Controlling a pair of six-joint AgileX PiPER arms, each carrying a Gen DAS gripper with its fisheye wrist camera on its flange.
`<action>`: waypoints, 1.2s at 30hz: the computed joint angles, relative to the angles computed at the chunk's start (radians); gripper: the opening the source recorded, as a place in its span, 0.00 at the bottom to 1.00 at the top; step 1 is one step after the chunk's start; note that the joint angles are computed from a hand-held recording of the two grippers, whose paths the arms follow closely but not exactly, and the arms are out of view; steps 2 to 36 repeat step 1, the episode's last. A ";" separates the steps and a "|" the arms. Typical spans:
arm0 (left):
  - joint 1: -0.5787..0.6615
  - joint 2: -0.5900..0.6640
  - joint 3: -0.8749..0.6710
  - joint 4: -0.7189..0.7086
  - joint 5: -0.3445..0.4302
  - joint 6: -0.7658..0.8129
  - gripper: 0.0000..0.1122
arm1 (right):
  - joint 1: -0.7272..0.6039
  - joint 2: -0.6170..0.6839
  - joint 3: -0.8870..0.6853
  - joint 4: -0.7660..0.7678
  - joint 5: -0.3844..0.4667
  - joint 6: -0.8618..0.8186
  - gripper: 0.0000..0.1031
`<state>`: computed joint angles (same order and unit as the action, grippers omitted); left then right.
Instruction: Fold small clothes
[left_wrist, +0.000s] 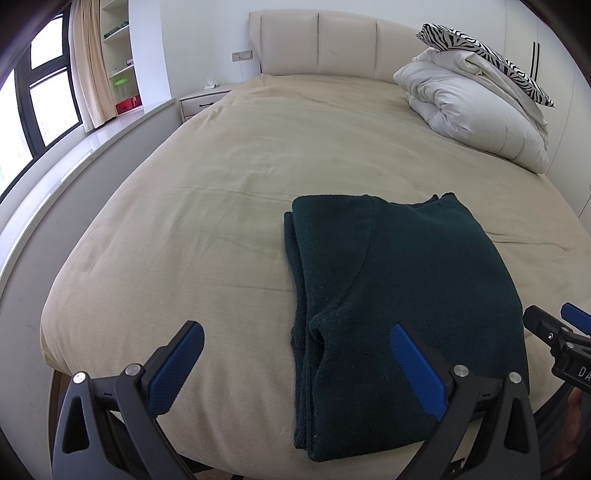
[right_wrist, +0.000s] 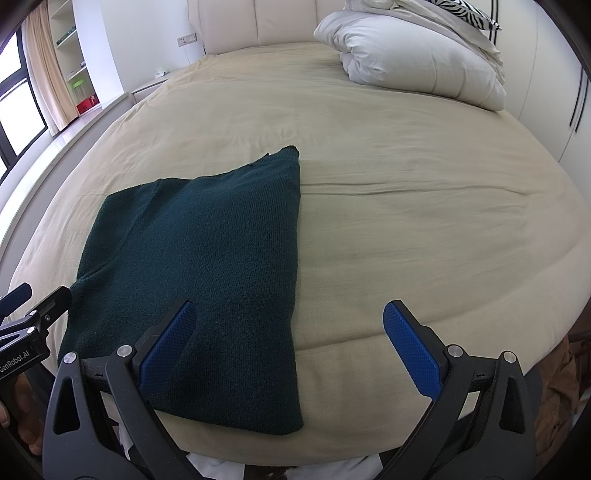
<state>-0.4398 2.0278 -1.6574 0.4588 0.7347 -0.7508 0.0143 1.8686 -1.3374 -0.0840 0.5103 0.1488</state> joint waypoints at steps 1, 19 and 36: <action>0.001 -0.001 0.001 -0.003 -0.002 0.003 0.92 | 0.002 -0.001 0.003 -0.002 -0.001 0.004 1.00; 0.001 -0.001 0.001 -0.003 -0.002 0.003 0.92 | 0.002 -0.001 0.003 -0.002 -0.001 0.004 1.00; 0.001 -0.001 0.001 -0.003 -0.002 0.003 0.92 | 0.002 -0.001 0.003 -0.002 -0.001 0.004 1.00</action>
